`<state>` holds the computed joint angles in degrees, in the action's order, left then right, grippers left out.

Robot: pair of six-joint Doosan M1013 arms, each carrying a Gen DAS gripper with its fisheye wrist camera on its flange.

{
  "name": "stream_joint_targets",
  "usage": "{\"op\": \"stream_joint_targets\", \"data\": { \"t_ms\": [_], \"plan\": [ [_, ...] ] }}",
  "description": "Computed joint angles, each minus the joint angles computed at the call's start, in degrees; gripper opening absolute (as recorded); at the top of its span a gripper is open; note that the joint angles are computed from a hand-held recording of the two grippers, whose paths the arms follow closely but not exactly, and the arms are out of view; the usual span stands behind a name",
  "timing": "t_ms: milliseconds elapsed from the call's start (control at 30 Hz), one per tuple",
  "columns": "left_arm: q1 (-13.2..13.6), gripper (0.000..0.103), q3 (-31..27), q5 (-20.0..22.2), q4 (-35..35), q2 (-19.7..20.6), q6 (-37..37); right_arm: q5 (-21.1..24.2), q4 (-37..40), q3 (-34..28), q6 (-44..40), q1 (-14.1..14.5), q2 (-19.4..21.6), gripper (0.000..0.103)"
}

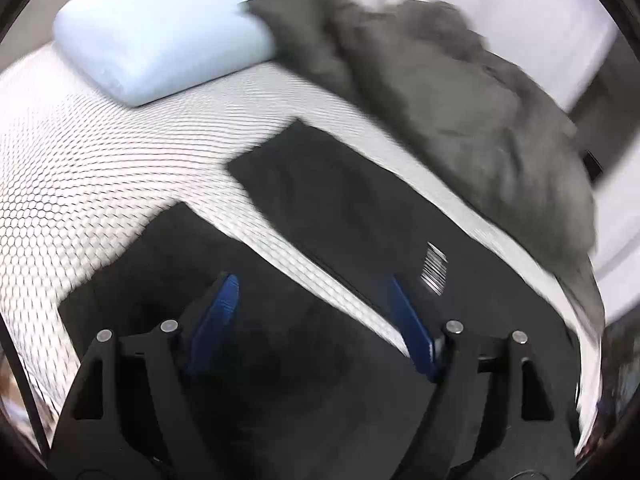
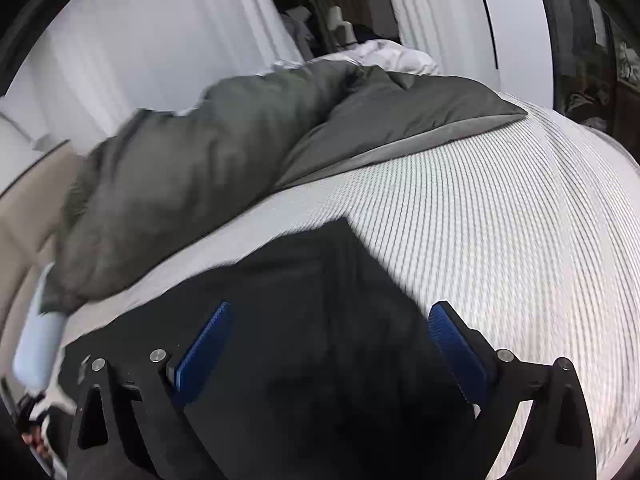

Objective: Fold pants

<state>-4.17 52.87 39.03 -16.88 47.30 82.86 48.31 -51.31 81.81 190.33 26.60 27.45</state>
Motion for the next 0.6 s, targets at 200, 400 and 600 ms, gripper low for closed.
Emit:
{"op": "stream_joint_targets", "data": {
  "t_ms": [200,400,600],
  "plan": [
    [-4.6,0.079,10.9,-4.9,-11.0,-5.7,25.1,3.0,-1.3,-0.7,-4.7,7.7,1.6,0.101],
    [-8.2,0.079,14.7,-2.7,-14.1,-6.2,35.0,-0.4,2.0,-3.7,-11.0,9.9,5.2,0.077],
    [-11.4,0.074,17.8,-4.9,-15.3,-7.4,42.3,-4.8,9.2,-15.4,-30.5,11.5,12.8,0.053]
  ]
}}
